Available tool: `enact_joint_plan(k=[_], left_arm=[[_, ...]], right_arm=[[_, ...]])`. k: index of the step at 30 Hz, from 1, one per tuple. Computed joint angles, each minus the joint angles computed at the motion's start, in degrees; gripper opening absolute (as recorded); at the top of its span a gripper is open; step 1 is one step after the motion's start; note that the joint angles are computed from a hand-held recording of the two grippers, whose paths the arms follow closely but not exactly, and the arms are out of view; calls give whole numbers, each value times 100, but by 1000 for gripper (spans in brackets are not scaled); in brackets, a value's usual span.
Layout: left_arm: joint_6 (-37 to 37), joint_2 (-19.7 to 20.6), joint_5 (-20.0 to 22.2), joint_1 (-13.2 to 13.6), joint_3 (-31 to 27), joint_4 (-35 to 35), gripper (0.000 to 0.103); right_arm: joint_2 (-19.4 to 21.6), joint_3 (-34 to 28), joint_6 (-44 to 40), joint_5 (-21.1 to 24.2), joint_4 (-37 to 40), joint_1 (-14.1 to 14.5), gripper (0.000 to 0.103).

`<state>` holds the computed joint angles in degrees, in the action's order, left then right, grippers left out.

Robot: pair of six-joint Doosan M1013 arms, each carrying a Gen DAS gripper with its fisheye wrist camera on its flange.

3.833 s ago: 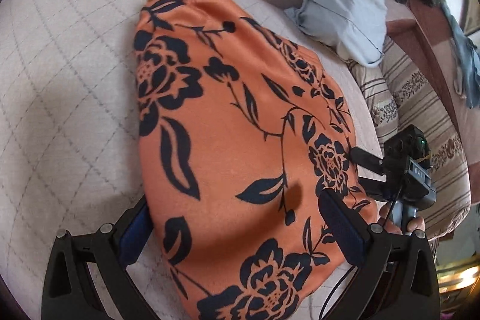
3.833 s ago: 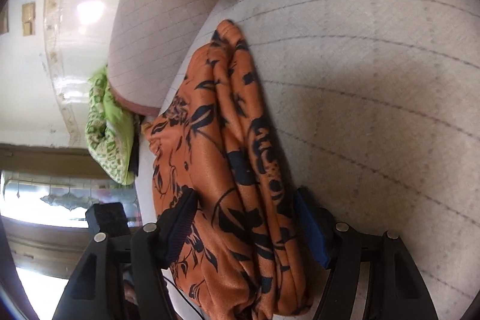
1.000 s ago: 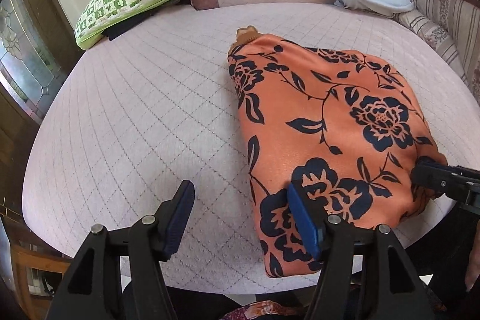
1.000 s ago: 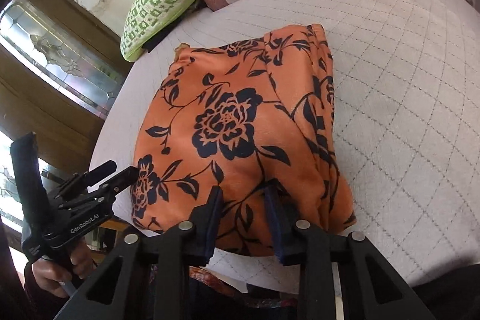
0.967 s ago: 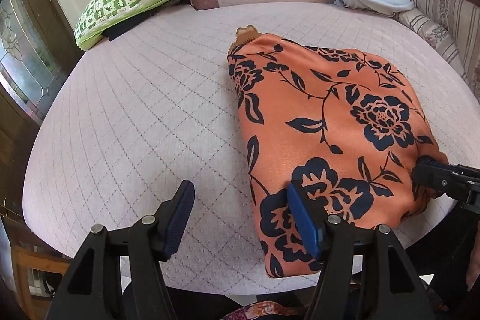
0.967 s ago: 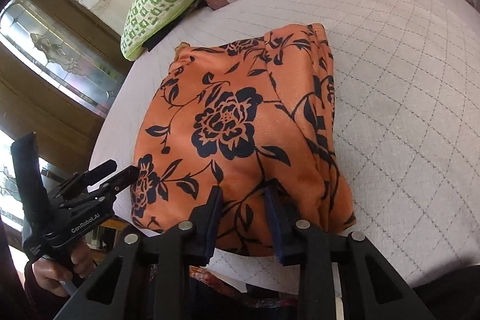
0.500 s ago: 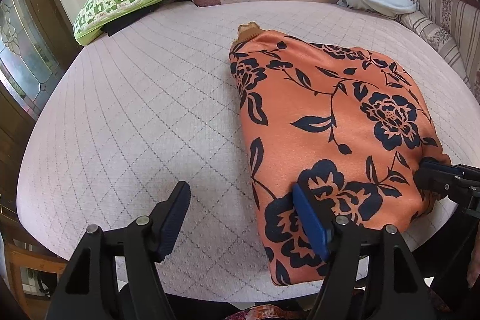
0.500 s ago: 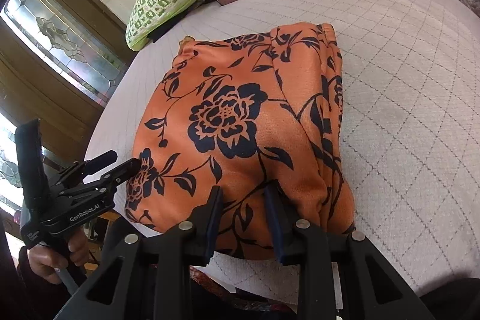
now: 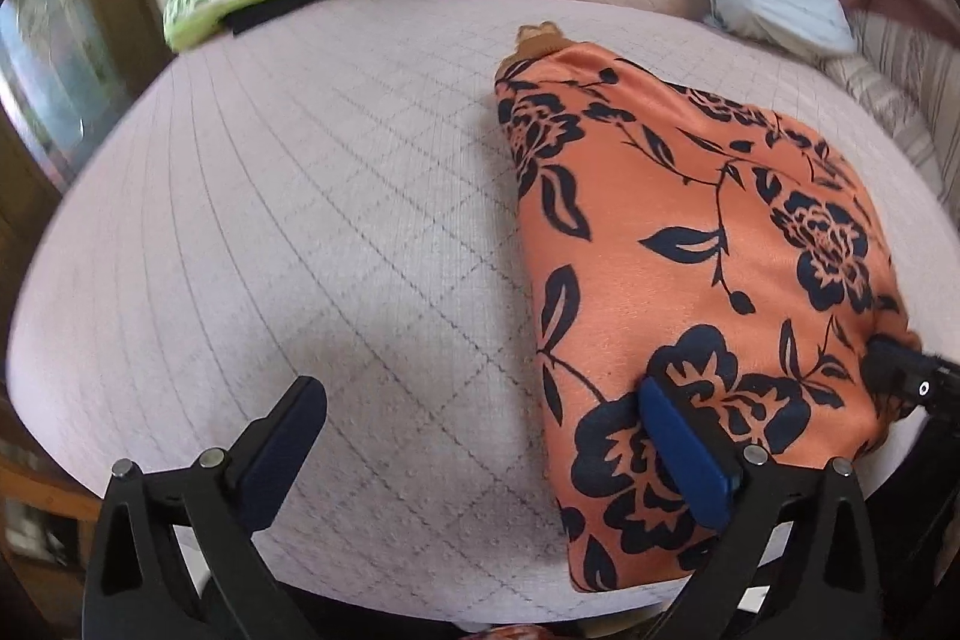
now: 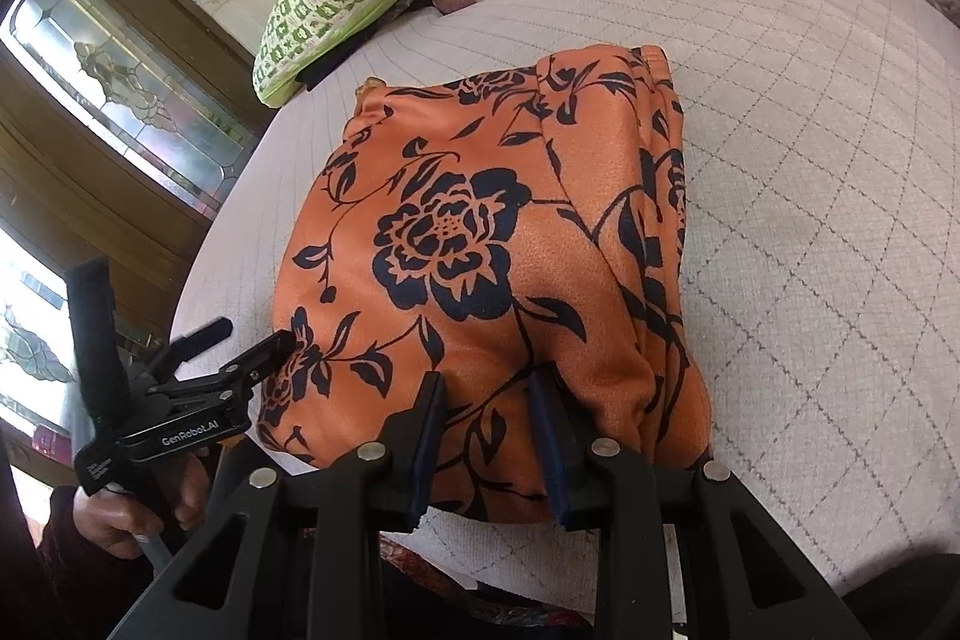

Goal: Fold small clothes

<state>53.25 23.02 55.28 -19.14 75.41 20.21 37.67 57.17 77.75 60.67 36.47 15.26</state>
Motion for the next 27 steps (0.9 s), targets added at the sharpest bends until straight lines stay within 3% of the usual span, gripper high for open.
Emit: enact_joint_plan(k=[6, 8, 10, 12, 14, 16, 18, 20, 25, 27], left_arm=[[31, -35, -74, 23, 62, -120, 103], [509, 21, 130, 147, -107, -650, 103], [1032, 142, 647, 270, -464, -1085, 103], [1076, 197, 839, 233, -684, -708, 103], [907, 162, 618, 170, -786, -78, 103], [889, 221, 412, 220, -1029, -76, 103], [1013, 453, 553, 291, -1475, -358, 103], [1015, 834, 968, 321, -2069, -408, 103], [1014, 1778, 1920, 301, -3336, -211, 103], [1016, 2064, 2217, 279, -3678, 1, 103]], right_arm=[[58, -144, 161, 262, 166, -58, 33], [112, -251, 247, 473, 401, -121, 34], [147, -344, 310, 613, 529, -165, 34], [167, -463, 285, 645, 608, -198, 34], [181, -599, 216, 518, 644, -217, 34], [287, -860, 265, 441, 744, -246, 34], [520, -1309, 411, 481, 731, -242, 34], [870, -1963, 712, 614, 375, -186, 34], [1868, -3681, 1544, 1292, -54, -98, 34], [2133, -4074, 1728, 1438, -105, -92, 34]])
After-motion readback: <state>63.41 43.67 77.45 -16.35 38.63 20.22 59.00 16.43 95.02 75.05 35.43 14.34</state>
